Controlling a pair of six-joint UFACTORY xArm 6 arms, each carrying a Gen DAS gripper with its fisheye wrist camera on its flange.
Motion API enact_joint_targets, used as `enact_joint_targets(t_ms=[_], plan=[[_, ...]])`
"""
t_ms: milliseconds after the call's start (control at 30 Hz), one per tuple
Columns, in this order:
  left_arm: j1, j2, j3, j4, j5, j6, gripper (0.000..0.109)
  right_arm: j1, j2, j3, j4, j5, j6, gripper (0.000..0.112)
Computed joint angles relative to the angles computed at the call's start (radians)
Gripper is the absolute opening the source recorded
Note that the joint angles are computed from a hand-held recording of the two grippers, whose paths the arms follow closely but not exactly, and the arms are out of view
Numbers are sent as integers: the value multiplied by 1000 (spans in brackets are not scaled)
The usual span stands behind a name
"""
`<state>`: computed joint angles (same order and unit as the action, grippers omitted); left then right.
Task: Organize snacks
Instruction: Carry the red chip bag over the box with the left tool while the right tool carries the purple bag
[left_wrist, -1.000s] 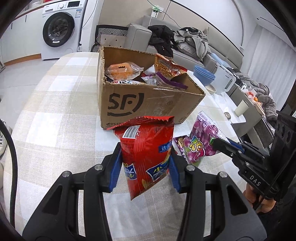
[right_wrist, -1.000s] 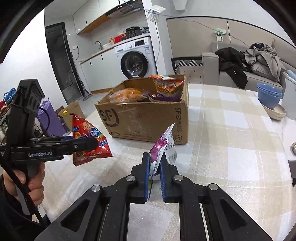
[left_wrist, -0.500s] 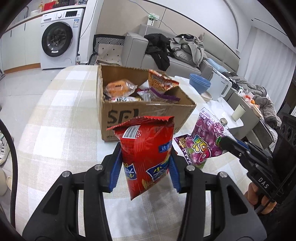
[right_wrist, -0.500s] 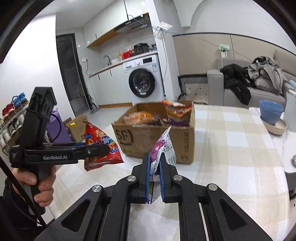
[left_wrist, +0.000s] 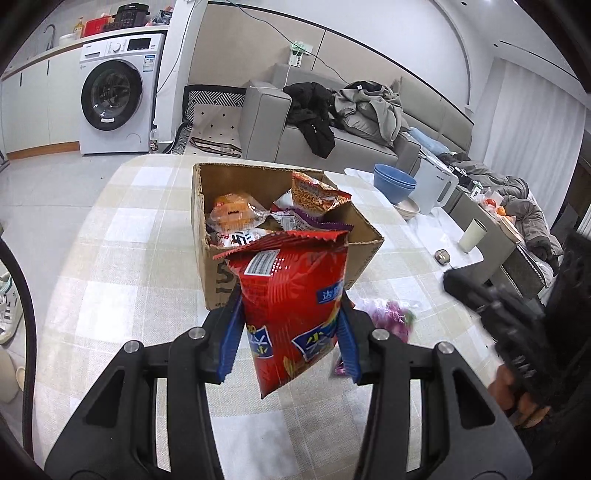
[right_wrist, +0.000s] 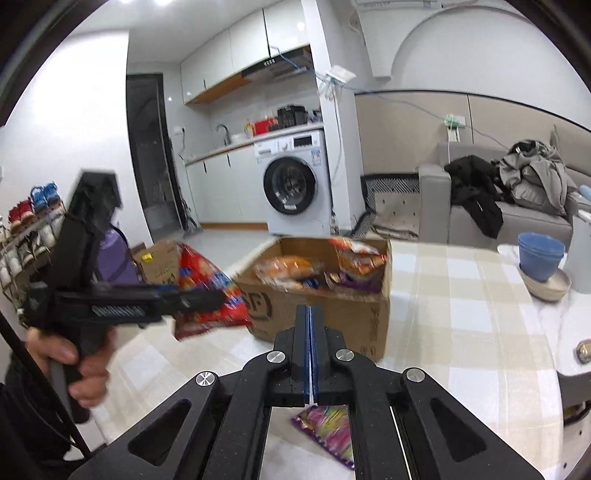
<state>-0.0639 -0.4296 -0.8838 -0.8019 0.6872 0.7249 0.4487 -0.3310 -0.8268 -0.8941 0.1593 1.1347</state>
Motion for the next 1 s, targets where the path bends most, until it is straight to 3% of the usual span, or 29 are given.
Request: enact_joint_targets(t_ms=[100, 167, 233, 300, 400, 467, 767, 800, 900, 1000], plan=[[7, -5, 7, 13, 13, -11, 42, 18, 21, 30, 148, 53, -106, 1], [12, -2, 8, 17, 20, -14, 42, 34, 24, 35, 160, 100, -108, 4], [11, 3, 7, 18, 18, -18, 42, 49, 29, 28, 138, 177, -85, 20], [19, -3, 10, 17, 29, -13, 42, 38, 31, 35, 142, 175, -58, 52], [18, 4, 7, 14, 26, -7, 42, 26, 42, 35, 183, 192, -69, 67], [2, 23, 1, 20, 6, -15, 42, 16, 55, 38, 240, 196, -95, 70], [-52, 89, -31, 54, -45, -67, 42, -23, 163, 28, 560, 114, -276, 70], [-51, 88, -30, 52, -45, -66, 42, -20, 177, 14, 570, 132, -282, 56], [-56, 100, -39, 54, -52, -68, 42, -18, 196, 2, 557, 129, -284, 26], [-57, 111, -46, 54, -58, -71, 42, -17, 174, 18, 524, 88, -281, 17]])
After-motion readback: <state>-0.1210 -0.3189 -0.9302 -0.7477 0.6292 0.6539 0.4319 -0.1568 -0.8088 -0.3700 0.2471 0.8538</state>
